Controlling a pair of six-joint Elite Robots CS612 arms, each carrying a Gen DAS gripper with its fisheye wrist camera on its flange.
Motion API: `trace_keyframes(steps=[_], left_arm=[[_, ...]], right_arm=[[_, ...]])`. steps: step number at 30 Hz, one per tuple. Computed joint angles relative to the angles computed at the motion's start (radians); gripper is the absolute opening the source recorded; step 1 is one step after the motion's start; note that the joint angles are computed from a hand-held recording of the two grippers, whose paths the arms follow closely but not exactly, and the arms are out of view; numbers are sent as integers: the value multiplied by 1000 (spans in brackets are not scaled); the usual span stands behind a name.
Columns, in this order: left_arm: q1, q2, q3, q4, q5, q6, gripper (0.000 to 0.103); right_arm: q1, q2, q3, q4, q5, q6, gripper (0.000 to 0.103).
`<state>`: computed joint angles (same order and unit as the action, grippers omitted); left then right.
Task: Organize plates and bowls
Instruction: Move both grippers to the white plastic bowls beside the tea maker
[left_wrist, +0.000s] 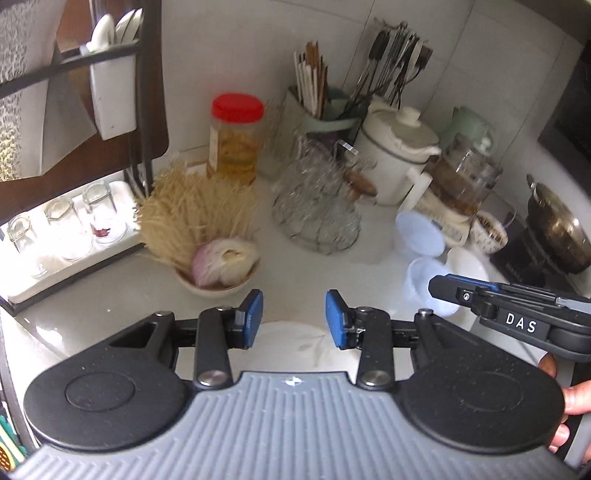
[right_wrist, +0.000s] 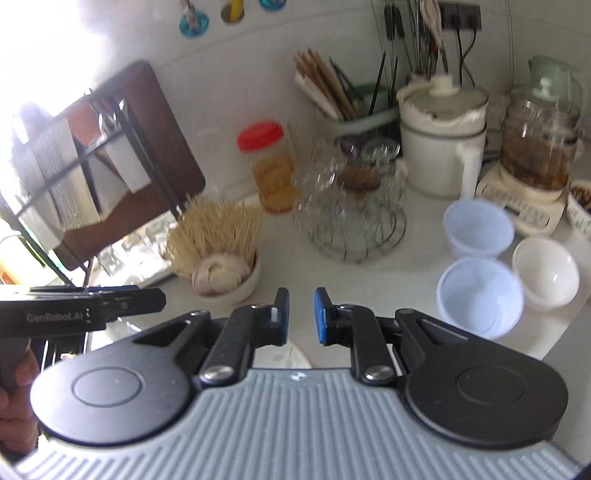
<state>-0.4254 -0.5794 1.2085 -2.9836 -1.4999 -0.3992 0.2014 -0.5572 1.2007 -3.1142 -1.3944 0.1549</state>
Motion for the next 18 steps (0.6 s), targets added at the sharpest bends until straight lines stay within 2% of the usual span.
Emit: trace_keyframes(steps=[3,9,12,18], left_arm=[[-19,6,-17,-6,25,-26,43],[-55,52,-123,75,61,-53,43],[-70,86,-188,123,70,-38,43],[-82,192,-381,246,27,-39,43]], right_arm=[[-18,-8,13,-42,9,-29,18],[-64,-7,25,-65,36,-15,18],[-84,0,23,-48,28,-1,19],[-122,15,14,-10,2,31,19]])
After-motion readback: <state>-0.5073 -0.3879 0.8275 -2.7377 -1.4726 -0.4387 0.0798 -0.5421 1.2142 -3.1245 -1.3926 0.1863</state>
